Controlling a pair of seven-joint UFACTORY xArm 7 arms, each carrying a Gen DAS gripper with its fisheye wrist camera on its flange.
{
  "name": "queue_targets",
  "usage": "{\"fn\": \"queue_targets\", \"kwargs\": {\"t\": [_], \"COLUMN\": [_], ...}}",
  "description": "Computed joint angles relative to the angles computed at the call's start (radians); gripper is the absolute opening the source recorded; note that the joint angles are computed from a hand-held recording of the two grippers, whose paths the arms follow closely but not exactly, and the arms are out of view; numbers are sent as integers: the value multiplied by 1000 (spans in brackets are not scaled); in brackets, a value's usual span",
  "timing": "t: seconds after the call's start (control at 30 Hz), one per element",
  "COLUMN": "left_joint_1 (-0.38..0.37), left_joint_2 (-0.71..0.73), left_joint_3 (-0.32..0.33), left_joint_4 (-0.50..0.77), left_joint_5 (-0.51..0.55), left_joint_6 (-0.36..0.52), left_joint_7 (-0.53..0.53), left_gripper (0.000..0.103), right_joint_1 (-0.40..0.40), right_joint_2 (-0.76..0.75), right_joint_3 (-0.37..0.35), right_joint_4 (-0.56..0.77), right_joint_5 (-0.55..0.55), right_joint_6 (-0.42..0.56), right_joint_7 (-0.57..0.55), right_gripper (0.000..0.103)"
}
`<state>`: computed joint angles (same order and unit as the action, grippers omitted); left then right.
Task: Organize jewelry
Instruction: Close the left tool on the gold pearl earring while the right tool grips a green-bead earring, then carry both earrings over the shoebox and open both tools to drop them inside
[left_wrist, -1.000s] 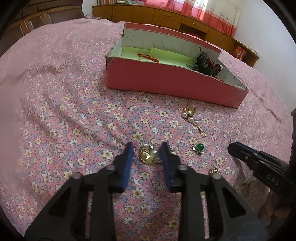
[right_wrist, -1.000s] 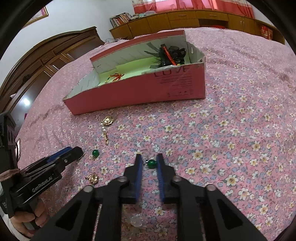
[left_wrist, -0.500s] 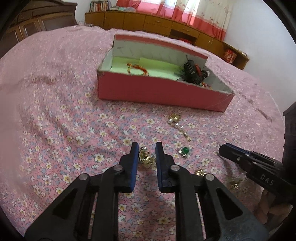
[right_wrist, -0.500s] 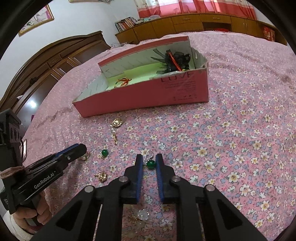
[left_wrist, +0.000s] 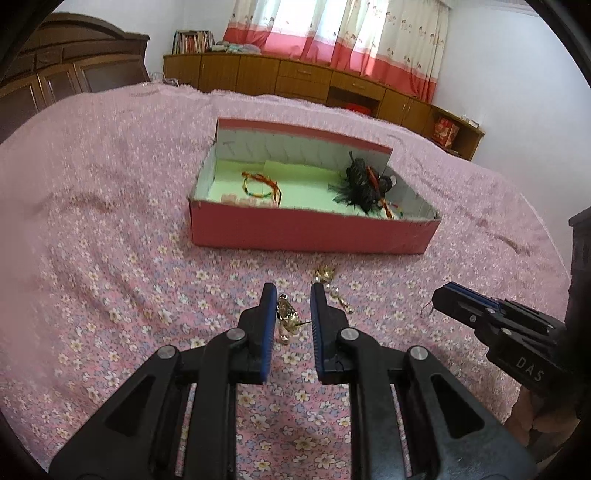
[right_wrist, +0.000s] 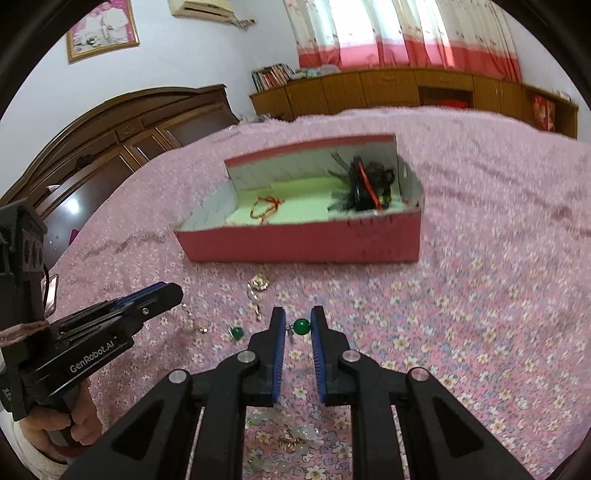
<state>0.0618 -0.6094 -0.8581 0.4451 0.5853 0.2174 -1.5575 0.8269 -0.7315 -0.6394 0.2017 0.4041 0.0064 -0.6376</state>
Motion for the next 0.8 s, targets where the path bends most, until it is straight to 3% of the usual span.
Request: {"fn": "queue_targets", "kwargs": {"t": [0.2,0.8], "left_joint_1": [17,189], "left_joint_2": [-34,-143], "left_joint_3": [-16,-114], "left_joint_4": [19,61], "left_joint_5": [18,1], "left_joint_6": [25,-36], "left_joint_7": [-3,27], "left_gripper": [10,10], "right_joint_1": [-10,90], "right_joint_2": [-25,-23], "right_joint_3": [22,-70], "right_joint_4": [-20,10], "right_joint_5": [-37,-223], "right_joint_6": [-47,-199], "right_joint_7": [16,116], "right_gripper": [16,16]}}
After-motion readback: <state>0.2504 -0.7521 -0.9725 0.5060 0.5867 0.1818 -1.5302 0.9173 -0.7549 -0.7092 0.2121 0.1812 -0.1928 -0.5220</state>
